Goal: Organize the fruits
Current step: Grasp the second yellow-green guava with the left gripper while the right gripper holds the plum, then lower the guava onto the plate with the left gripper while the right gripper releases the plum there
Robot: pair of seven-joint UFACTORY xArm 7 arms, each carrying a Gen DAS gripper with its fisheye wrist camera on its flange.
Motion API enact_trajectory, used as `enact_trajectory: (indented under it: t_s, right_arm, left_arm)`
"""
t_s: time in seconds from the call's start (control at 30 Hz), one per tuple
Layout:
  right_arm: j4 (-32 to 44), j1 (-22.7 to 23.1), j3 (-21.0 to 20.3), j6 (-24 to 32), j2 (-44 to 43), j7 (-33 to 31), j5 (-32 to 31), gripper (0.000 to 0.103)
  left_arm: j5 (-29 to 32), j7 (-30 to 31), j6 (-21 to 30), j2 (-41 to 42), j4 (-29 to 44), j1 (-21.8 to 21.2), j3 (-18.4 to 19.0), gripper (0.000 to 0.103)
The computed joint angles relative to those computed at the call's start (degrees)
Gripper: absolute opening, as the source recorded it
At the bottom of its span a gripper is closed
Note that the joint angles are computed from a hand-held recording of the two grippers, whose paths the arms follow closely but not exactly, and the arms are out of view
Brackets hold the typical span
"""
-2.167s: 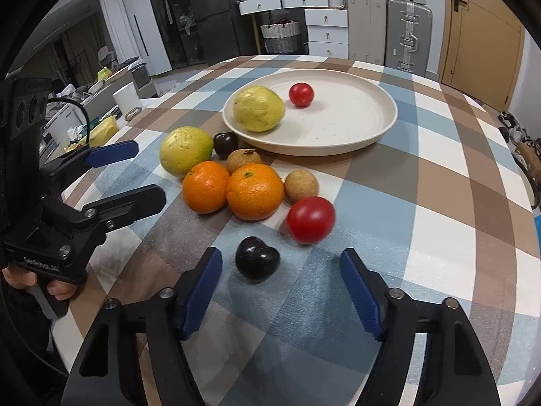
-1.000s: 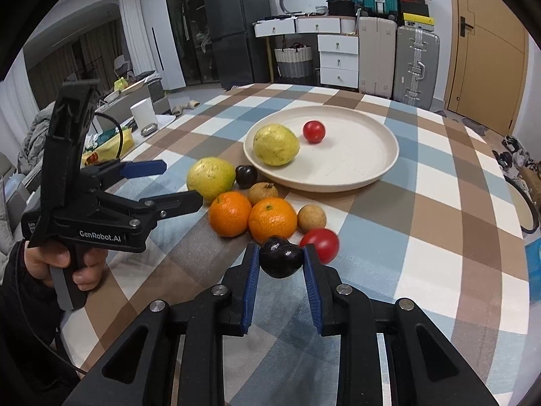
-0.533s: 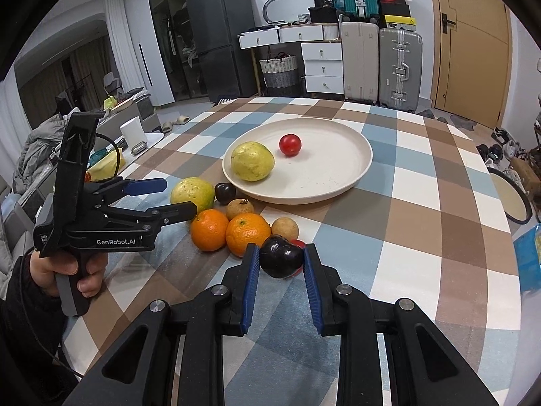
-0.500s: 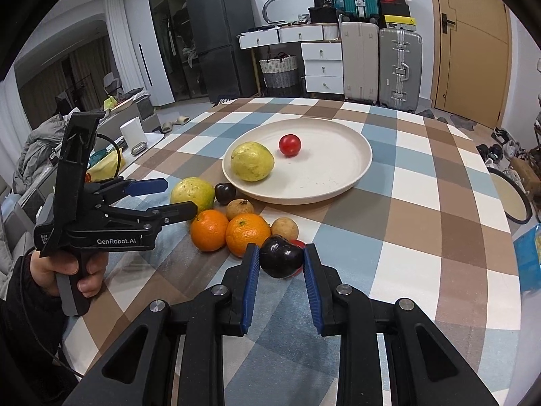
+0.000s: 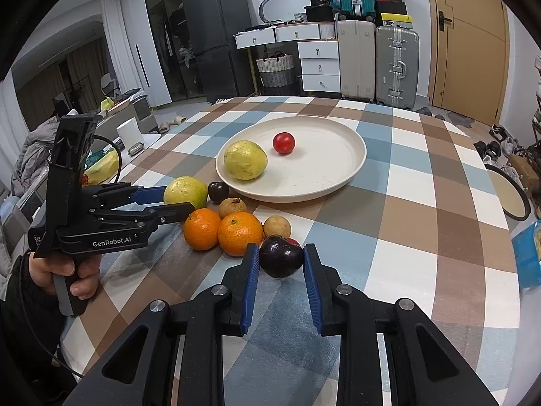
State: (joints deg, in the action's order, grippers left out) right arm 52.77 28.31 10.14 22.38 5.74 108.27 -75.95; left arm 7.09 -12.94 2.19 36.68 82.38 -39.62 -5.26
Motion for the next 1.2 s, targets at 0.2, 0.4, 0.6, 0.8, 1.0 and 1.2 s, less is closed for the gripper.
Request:
enact_trajectory:
  t_s: [0.2,0.4,0.6,0.8,1.0,1.2]
  right_arm:
    - [0.45,0.09,-0.22,-0.50,0.81,0.63,-0.58,0.027]
    - [0.81,0.35,-0.50,-0.54,1.18,1.82,-1.71,0.027]
    - [1.09,0.26,-0.61,-0.35,1.07,3.03,-2.99,0.027]
    - [1.37,-0.32,-0.63,-0.05,0.61,4.82,-4.78,0.027]
    - [2.75,-1.25,-0.96,-0.63,0.98,3.54,-5.00,0.027]
    - [4.05,-1.90,-1.59,-1.82,1.86,4.42,-6.54,0.027]
  left_arm:
    - [-0.02,0.51,-2.13,-1.24,-2.03,0.16,-0.14,0.045]
    - [-0.82,1.58,-4.88,-2.75,-4.27,1.04,-1.00,0.045]
    - [-2.09,2.16,-7.06,-4.16,-5.87,1.23,-1.06,0.045]
    - [-3.14,2.58,-7.82,-4.47,-5.80,1.33,-1.18,0.045]
    - [-3.47,2.78,-6.82,-3.32,-3.32,0.65,-1.07,0.045]
    - [-2.87,3.20,-4.95,-1.11,0.63,-0.15,-1.01,0.045]
